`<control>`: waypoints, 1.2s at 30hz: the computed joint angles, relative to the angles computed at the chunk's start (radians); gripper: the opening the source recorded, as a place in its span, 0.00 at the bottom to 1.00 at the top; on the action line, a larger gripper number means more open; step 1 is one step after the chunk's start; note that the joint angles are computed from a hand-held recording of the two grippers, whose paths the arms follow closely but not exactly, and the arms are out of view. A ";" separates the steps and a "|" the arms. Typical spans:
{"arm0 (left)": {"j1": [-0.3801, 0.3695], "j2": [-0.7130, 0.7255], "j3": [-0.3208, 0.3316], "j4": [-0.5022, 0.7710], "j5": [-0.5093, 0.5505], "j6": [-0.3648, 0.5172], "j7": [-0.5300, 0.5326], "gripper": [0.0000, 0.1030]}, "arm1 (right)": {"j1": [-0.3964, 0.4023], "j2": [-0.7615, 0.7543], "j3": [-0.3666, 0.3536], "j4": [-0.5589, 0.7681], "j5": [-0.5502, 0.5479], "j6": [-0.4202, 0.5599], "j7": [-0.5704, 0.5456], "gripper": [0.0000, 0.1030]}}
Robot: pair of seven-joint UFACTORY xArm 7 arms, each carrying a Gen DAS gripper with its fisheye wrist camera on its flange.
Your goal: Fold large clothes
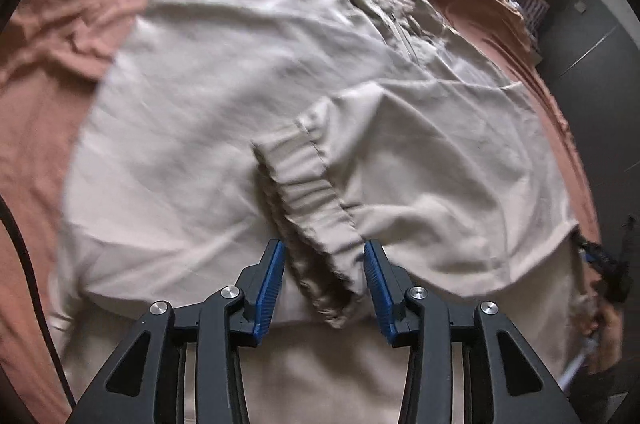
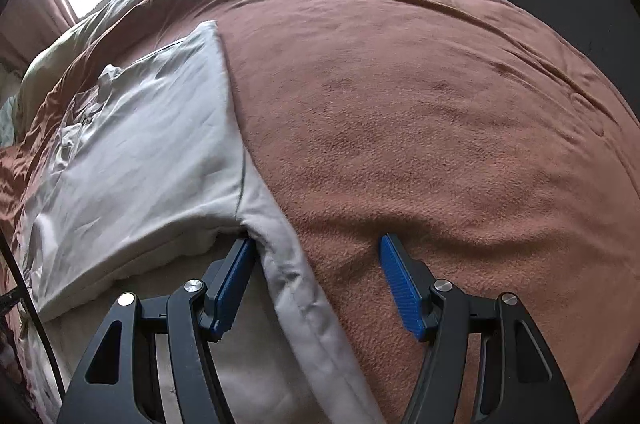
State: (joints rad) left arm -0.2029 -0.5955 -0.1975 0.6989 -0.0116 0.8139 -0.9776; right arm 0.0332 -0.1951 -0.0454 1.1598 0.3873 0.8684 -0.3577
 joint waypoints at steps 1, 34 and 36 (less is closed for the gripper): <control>-0.001 0.009 -0.001 -0.001 -0.003 -0.006 -0.002 0.42 | 0.000 0.005 0.001 0.003 -0.002 -0.004 0.001 0.61; -0.065 -0.376 -0.234 0.043 0.118 0.417 -0.201 0.40 | -0.069 -0.250 -0.134 -0.125 0.069 0.227 -0.318 0.62; -0.084 -0.430 -0.275 0.038 0.091 0.470 -0.245 0.40 | -0.080 -0.282 -0.129 -0.165 0.026 0.201 -0.332 0.61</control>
